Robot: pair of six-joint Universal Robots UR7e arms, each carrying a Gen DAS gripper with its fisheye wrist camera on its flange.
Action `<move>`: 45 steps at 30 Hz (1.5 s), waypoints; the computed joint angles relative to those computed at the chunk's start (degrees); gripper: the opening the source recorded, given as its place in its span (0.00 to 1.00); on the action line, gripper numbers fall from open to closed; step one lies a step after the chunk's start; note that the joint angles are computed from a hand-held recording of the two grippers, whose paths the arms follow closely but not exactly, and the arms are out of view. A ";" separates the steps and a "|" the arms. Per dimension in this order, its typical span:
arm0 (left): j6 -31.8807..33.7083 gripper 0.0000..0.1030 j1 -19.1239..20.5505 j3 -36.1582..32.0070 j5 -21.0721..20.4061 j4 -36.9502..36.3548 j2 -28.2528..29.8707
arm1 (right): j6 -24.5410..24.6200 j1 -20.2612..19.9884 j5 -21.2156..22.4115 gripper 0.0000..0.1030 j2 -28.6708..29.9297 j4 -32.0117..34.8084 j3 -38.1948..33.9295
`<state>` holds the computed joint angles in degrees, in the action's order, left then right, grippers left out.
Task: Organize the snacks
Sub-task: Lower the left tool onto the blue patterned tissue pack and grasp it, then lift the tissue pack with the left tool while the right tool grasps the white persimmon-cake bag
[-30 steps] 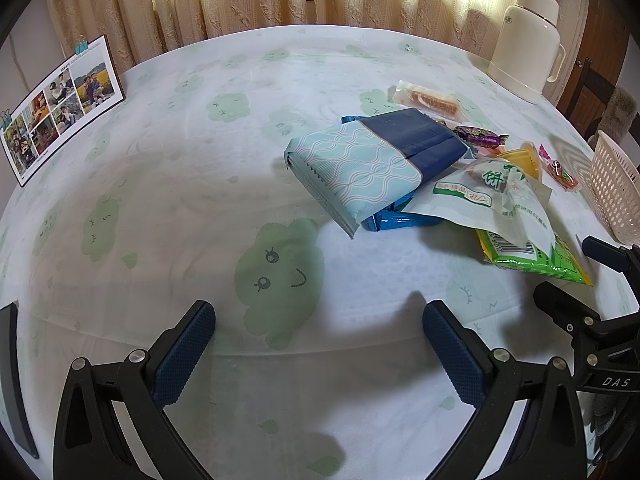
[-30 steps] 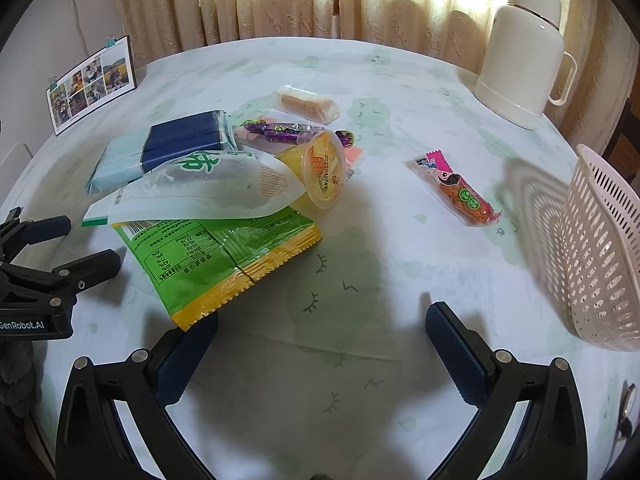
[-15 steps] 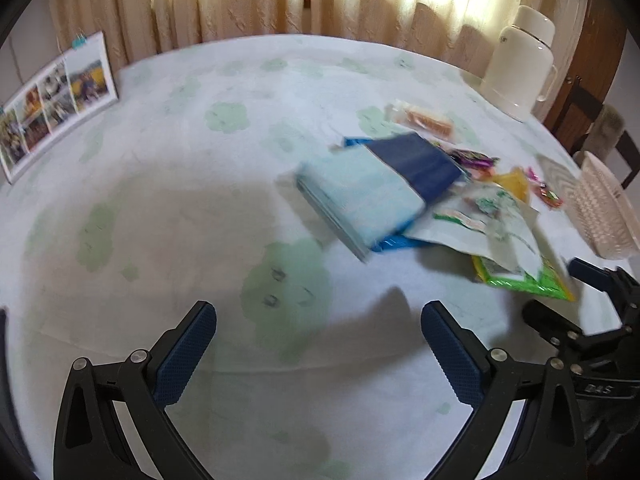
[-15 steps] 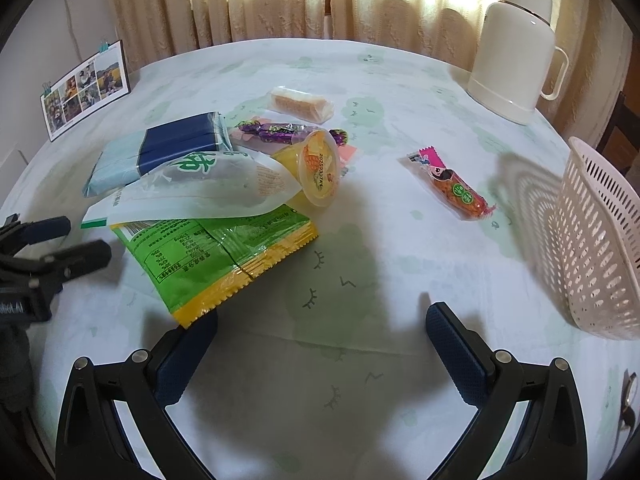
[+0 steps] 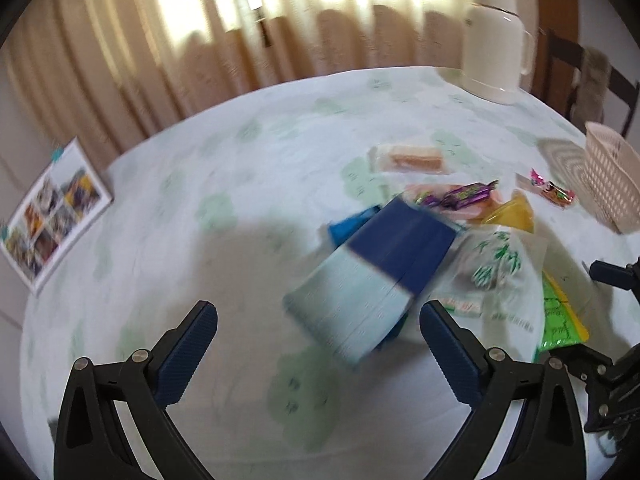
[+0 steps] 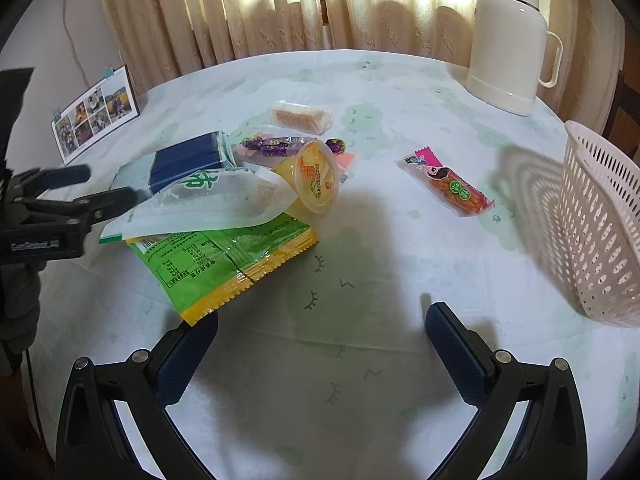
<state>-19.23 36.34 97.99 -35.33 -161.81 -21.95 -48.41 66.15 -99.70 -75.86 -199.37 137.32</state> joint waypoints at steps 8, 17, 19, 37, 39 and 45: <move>3.84 0.97 0.91 -4.92 1.29 2.63 3.03 | 0.38 -0.72 1.59 1.00 -0.69 0.67 0.33; 7.72 0.72 1.31 -6.05 -1.73 0.43 4.39 | 0.58 -1.07 2.30 1.00 -1.10 1.02 0.52; 8.00 0.67 1.37 -5.65 -2.72 -0.55 4.19 | 0.62 -1.07 2.34 1.00 -1.12 1.07 0.51; 1.44 0.54 -0.30 3.72 -4.67 -9.87 -1.87 | 4.38 -4.41 8.87 1.00 -4.57 2.21 1.92; -0.18 0.54 -0.47 5.56 -4.88 -10.88 -2.96 | 4.53 -4.76 9.64 1.00 -4.89 1.39 2.42; -4.14 0.54 -0.59 10.41 -6.18 -11.98 -5.39 | 5.58 -7.21 13.44 1.00 -7.31 0.88 4.42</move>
